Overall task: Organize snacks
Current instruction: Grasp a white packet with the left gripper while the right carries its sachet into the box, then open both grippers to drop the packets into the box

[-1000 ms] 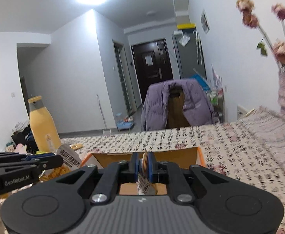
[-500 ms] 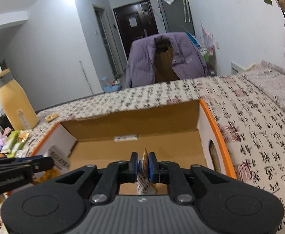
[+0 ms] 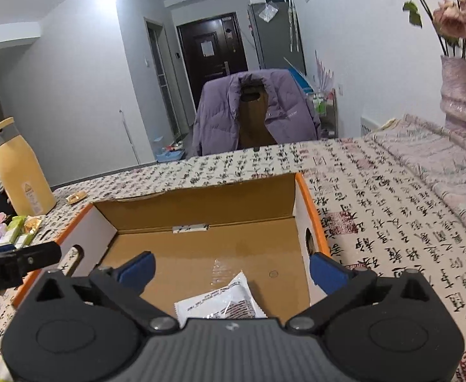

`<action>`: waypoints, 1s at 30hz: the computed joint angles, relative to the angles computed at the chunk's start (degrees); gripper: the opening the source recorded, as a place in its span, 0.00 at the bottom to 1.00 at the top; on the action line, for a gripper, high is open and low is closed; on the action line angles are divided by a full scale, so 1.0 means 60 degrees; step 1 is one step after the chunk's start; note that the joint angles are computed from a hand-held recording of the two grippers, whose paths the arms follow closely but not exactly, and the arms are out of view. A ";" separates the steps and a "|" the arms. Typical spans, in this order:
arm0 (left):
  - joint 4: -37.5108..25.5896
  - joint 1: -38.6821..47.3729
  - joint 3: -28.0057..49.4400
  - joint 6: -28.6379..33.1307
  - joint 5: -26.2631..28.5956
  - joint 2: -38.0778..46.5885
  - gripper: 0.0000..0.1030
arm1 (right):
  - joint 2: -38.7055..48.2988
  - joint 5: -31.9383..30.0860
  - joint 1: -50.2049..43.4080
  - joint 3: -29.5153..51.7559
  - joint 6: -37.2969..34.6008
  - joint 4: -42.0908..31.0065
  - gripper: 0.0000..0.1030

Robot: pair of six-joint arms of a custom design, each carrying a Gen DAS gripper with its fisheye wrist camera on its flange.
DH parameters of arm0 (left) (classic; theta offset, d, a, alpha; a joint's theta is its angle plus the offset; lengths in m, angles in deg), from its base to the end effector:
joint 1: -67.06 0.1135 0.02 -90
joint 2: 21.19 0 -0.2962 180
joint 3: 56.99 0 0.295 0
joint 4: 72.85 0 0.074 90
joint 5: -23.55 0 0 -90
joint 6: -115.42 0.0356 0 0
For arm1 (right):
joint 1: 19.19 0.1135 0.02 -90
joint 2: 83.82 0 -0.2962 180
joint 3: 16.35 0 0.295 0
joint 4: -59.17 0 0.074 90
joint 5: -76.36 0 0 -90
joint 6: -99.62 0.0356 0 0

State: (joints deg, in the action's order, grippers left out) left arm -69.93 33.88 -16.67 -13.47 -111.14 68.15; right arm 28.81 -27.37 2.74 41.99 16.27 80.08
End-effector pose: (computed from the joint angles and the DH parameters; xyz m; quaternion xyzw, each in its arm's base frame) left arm 0.2471 -0.1317 0.1154 -0.1847 0.8497 0.0818 0.4870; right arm 0.3650 0.1560 0.0876 -0.1724 0.8588 0.2182 0.4303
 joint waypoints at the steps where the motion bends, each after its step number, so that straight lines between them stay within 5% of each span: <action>1: -0.0058 -0.0146 -0.0082 -0.0073 -0.0127 -0.0154 1.00 | -0.0184 -0.0014 -0.0016 -0.0207 -0.0038 0.0124 1.00; 7: -0.0344 -0.1403 -0.0769 -0.0685 -0.1129 -0.1335 1.00 | -0.1489 0.0125 -0.0030 -0.1854 -0.0465 0.1281 1.00; 16: -0.2244 -0.3900 -0.1152 -0.2893 -0.2906 -0.1909 1.00 | -0.3027 0.0004 -0.0215 -0.4214 -0.0981 0.2786 1.00; 22: -0.4514 -0.5560 -0.1045 -0.5971 -0.3796 -0.1243 1.00 | -0.3395 -0.0222 -0.0398 -0.5483 -0.1099 0.3680 1.00; 26: -0.7095 -0.6696 -0.0597 -0.9641 -0.4128 0.0076 1.00 | -0.3113 -0.0347 -0.0557 -0.6180 -0.1157 0.4537 1.00; 30: -0.8621 -0.7615 -0.0347 -1.2288 -0.3924 0.1203 1.00 | -0.2393 -0.0153 -0.0568 -0.6843 -0.1333 0.5812 1.00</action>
State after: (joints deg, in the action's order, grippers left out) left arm -121.66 -11.81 -18.75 -87.20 -134.68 75.37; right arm 14.45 -28.28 -0.66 0.93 8.27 114.95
